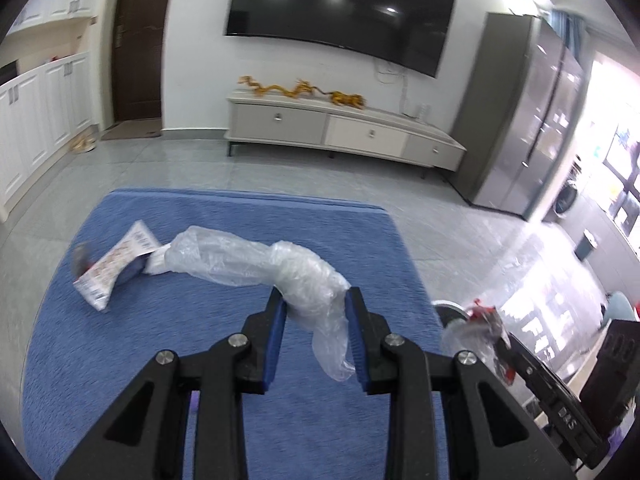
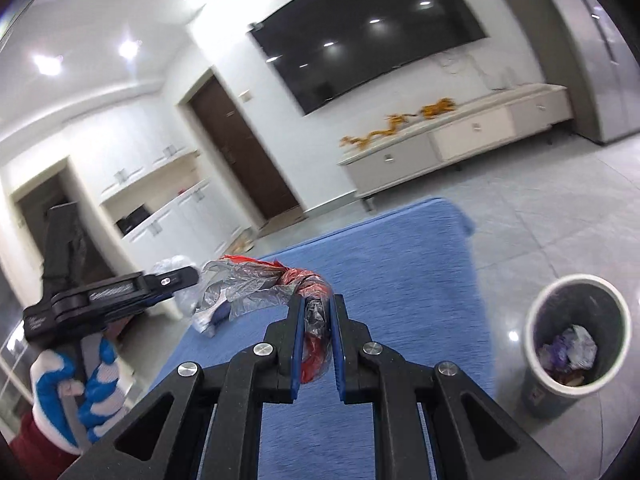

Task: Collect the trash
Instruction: 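Carry the clear film and red wrapper over the bucket bin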

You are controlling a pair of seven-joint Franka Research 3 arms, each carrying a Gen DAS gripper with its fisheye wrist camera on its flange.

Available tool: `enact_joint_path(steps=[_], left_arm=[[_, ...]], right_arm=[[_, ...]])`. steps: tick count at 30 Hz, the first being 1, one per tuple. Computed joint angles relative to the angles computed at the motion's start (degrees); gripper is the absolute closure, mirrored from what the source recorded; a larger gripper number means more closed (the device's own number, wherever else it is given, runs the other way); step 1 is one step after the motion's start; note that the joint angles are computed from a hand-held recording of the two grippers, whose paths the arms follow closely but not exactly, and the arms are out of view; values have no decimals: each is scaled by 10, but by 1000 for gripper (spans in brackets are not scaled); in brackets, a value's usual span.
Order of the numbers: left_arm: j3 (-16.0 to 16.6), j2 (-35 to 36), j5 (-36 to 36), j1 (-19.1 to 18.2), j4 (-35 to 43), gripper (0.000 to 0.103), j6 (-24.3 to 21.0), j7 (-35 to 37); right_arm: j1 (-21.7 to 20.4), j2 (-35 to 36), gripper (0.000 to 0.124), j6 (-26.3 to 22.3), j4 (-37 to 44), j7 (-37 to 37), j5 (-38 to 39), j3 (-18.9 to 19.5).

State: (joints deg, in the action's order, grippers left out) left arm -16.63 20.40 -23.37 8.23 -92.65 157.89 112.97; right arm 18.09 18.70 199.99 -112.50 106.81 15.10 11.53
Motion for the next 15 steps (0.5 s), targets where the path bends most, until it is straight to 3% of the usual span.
enact_joint_path(steps=[6,15], left_arm=[[-13,44,35,-34,57,75,-35,5],[-23,142,110,-108,185,75,-108,-4]], right_arm=[[55,-15,112,19,-32,-18,132,-72],[214,7,112,-16,15,-233,511,-251]])
